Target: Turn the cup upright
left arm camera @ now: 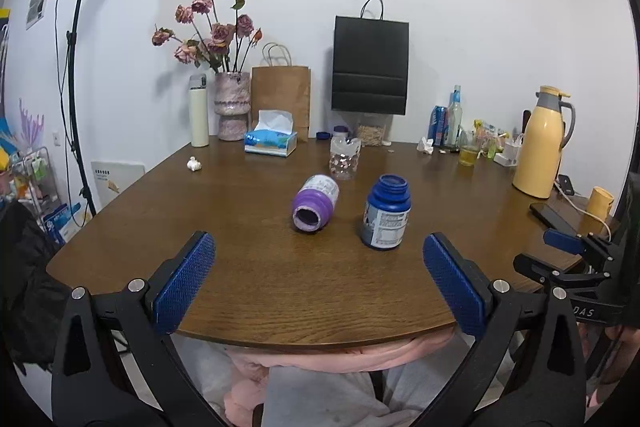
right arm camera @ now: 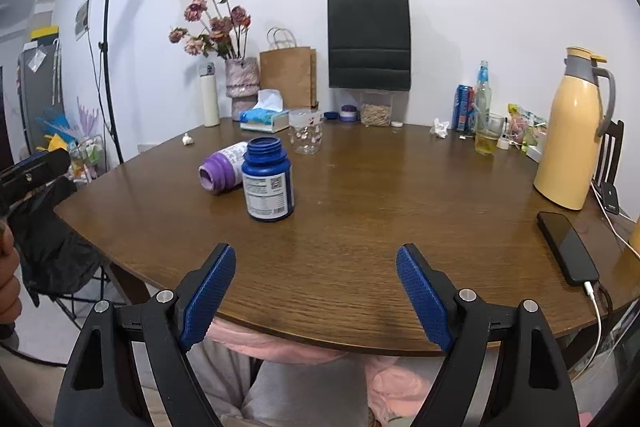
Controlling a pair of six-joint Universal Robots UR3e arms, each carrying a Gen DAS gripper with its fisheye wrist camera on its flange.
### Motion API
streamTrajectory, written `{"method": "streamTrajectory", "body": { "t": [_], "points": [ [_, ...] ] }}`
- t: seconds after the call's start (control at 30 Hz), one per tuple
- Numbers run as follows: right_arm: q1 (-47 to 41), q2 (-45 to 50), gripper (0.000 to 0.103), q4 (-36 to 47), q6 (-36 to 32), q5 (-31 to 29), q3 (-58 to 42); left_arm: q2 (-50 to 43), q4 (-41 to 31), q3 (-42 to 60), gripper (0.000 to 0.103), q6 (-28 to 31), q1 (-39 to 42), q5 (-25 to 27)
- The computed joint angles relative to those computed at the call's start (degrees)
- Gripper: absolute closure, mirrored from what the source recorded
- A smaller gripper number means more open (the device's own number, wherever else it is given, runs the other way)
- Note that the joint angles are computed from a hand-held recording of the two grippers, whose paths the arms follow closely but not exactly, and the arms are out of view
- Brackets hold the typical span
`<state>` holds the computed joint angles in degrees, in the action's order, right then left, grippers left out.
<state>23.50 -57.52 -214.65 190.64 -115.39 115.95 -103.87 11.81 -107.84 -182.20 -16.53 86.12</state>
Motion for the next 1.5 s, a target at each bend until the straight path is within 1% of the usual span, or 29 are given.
{"method": "streamTrajectory", "body": {
  "t": [0.07, 0.13, 0.23, 0.43, 0.6, 0.8, 0.93, 1.07, 1.3, 1.5],
  "points": [
    [0.3, -0.5, 0.016, 1.2, -0.2, 0.6, -0.6, -0.5, -0.8, 0.6, 0.000, 0.1, -0.2, 0.3],
    [1.4, -0.1, 0.016, 0.8, -1.5, -0.5, -1.4, -0.8, -1.7, 1.3, 0.000, 0.6, -0.6, 0.7],
    [2.3, 0.5, 0.016, 1.5, -2.1, -1.2, -2.6, -1.1, -0.7, 1.2, 0.000, 1.4, -1.3, 1.7],
    [2.8, 1.2, 0.016, 2.3, -2.3, -1.2, -3.9, -0.7, 0.2, 0.3, 0.000, 1.8, -1.0, 1.3],
    [3.2, 1.6, 0.016, 1.1, -3.2, -1.7, -3.8, -0.9, -0.4, 0.5, 0.000, 1.7, -1.1, 0.8],
    [3.1, 1.3, 0.016, 1.4, -1.7, -1.9, -3.7, -1.1, 0.3, 1.0, 0.000, 0.6, -0.7, 0.6],
    [4.3, 2.0, 0.016, 2.6, -3.3, -3.1, -5.8, -1.2, 1.7, 0.4, 0.000, 0.4, -0.7, 0.6],
    [5.1, 2.4, 0.016, 1.6, -4.5, -4.4, -6.2, -1.1, 2.3, 0.2, 0.000, 0.9, -0.9, 0.7],
    [4.9, 2.0, 0.016, 1.0, -3.6, -4.5, -5.3, -0.8, 4.0, -0.7, 0.000, 1.8, -1.2, 0.9],
    [5.0, 2.2, 0.016, 1.6, -3.6, -4.4, -5.7, -0.4, 4.0, -1.2, 0.000, 1.4, -1.0, 0.7]
  ]
}}
